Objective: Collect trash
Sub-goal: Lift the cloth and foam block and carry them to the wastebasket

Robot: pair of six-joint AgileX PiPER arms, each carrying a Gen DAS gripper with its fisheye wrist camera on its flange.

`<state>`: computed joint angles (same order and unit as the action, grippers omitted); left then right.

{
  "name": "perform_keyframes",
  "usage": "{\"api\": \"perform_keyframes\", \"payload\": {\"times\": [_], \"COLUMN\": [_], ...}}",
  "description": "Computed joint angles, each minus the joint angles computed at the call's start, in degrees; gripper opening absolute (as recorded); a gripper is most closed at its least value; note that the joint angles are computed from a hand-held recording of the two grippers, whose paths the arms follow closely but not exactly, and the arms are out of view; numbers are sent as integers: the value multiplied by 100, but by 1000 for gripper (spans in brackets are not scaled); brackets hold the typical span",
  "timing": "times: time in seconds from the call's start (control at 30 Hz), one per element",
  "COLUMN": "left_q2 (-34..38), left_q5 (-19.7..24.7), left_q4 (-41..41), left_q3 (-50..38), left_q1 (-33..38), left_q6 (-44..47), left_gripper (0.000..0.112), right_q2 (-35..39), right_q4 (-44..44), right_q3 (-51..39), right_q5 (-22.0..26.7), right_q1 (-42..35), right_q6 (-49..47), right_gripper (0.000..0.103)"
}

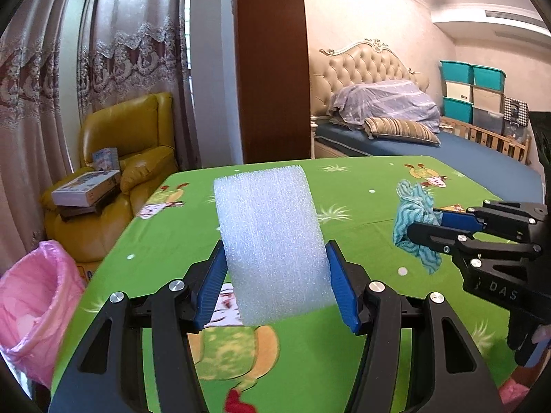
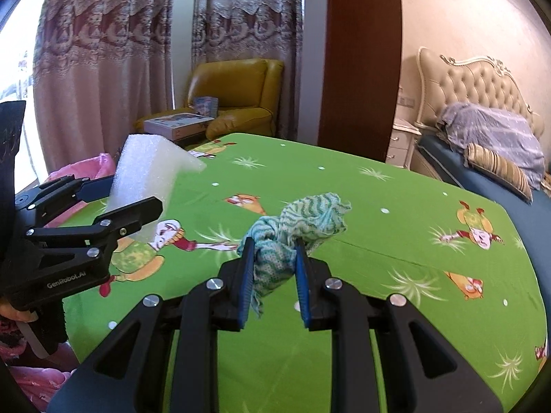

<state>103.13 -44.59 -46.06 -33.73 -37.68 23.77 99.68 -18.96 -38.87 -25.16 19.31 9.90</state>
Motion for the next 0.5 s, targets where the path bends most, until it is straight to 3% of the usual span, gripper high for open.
{"api": "perform_keyframes", "payload": {"times": [0.2, 0.5], "left_q2": [-356, -847], "left_q5": [-427, -720], "left_q4": [158, 297], "left_q3": [673, 1463], "left_q1": [-1, 397], "left_q6": [-264, -476], "left_gripper": [55, 55], "right_q2": [-46, 118], "right_q4": [310, 213], "right_q3": [-42, -434], "right_q5": [14, 185], "right_q1": [460, 1101], "right_q6": [-282, -203], "right_gripper": [22, 22]}}
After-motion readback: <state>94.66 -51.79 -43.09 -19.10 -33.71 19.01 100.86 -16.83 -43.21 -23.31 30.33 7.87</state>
